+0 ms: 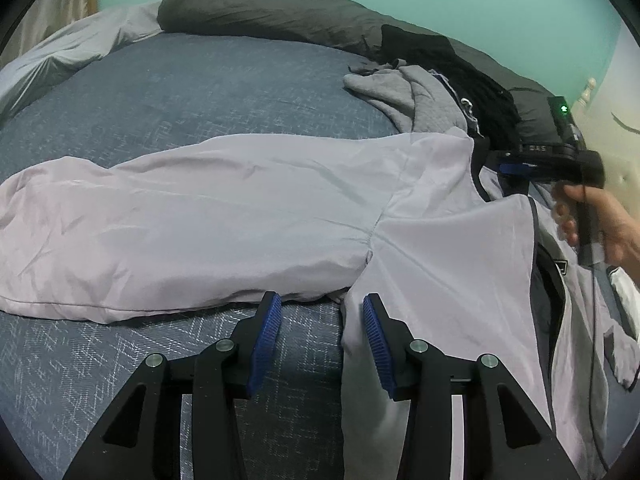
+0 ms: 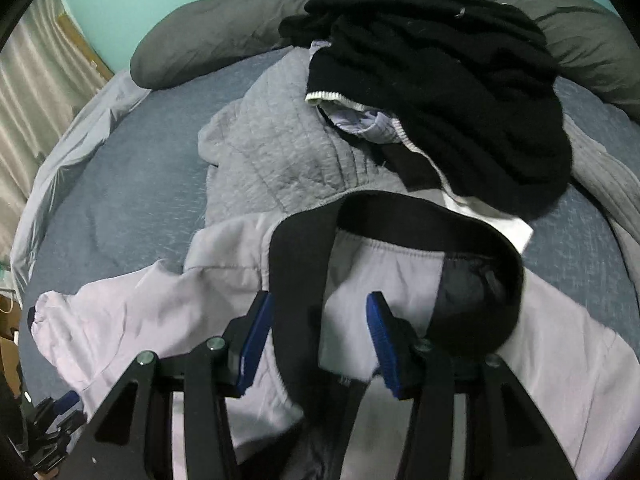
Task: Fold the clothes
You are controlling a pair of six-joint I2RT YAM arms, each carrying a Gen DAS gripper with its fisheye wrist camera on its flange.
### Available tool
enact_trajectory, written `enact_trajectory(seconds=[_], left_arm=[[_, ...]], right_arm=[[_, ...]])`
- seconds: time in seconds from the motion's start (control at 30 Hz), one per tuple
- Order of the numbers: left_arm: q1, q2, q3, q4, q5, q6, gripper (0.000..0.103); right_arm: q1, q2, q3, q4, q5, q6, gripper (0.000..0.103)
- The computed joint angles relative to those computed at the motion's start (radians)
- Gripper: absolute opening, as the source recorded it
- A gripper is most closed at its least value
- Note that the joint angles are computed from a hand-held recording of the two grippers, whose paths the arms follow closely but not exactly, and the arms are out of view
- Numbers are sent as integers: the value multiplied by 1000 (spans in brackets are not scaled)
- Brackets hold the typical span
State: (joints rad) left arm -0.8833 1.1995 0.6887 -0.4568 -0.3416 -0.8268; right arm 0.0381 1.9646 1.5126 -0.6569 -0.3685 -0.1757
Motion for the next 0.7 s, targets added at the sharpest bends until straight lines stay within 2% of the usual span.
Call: enact_trajectory(seconds=[0.23, 0.3, 0.4, 0.7], left_arm=[[11, 2, -15, 19, 17, -4, 47], [13, 1, -19, 24, 21, -5, 47], [16, -4, -24, 26, 22, -9, 47], [27, -7, -35, 37, 31, -7, 47]], right_arm=[[15, 37, -8, 72, -47, 0, 48], [18, 31, -25, 96, -59, -11, 26], [11, 21, -36, 120, -72, -1, 4], [4, 1, 3, 201, -101, 61, 2]])
